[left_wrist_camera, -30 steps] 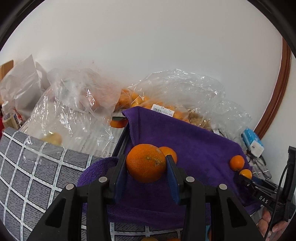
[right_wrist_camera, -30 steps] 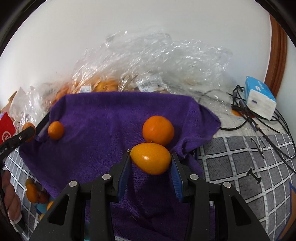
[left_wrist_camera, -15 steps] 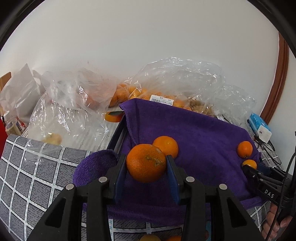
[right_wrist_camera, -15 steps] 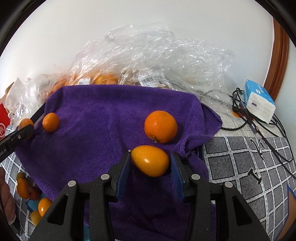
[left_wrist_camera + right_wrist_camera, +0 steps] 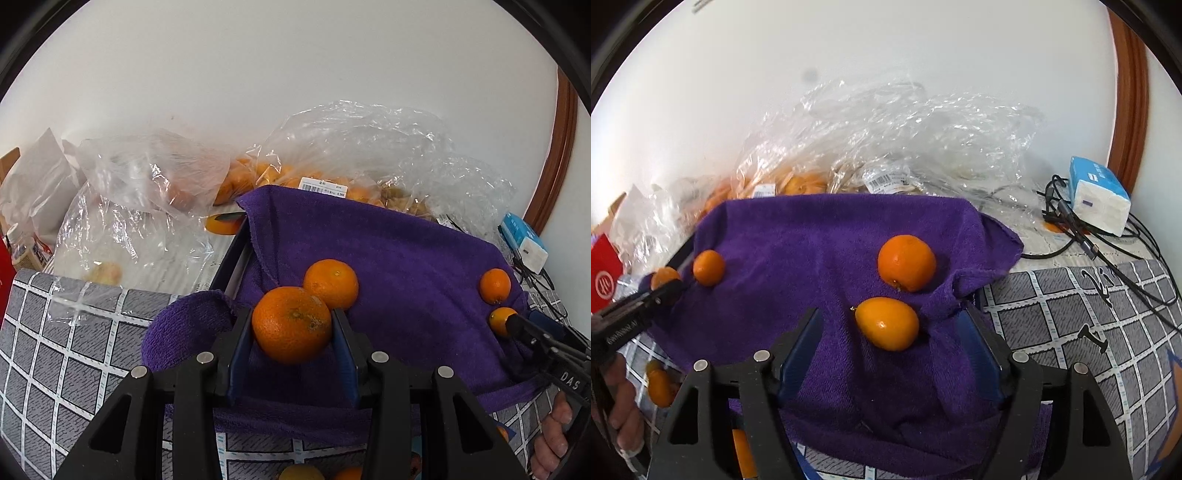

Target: Organize fruits

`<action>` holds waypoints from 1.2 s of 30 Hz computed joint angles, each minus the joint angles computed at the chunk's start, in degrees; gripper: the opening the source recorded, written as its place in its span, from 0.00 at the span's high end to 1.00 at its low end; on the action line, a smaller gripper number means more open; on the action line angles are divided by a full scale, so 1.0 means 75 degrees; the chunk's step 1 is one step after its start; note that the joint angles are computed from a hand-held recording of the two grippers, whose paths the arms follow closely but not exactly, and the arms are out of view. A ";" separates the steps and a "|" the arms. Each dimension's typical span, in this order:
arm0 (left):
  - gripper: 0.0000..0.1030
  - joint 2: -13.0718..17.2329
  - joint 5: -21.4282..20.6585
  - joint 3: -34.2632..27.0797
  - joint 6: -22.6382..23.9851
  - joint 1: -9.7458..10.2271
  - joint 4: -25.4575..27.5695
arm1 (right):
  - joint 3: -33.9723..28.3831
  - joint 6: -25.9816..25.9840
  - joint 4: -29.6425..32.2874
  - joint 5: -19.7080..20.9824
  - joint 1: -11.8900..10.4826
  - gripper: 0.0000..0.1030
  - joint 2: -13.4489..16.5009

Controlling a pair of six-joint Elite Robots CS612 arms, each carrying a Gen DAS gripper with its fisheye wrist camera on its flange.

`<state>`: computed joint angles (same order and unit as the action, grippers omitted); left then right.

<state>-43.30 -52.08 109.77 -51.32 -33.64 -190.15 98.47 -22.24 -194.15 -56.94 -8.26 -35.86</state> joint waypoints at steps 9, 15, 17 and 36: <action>0.45 0.0048 0.0474 0.0107 0.0233 -0.0128 -0.0624 | 0.0151 0.0142 -0.0880 -0.0204 -0.0011 0.27 0.0006; 0.45 0.0072 0.0743 0.0146 0.0364 -0.0205 -0.0889 | 0.0190 0.0342 -0.0916 -0.0225 -0.0054 0.27 -0.0057; 0.45 0.0065 0.0832 0.0162 0.0360 -0.0220 -0.0928 | 0.0256 0.0382 -0.0797 -0.0254 -0.0057 0.30 -0.0143; 0.45 -0.0496 0.1557 0.0665 0.0148 -0.0590 -0.1428 | 0.1593 -0.0889 0.0421 0.0569 -0.0468 0.47 -0.0893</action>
<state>-47.02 -40.40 114.76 -50.22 -38.07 -200.86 110.42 -28.90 -190.99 -52.67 -11.77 -42.56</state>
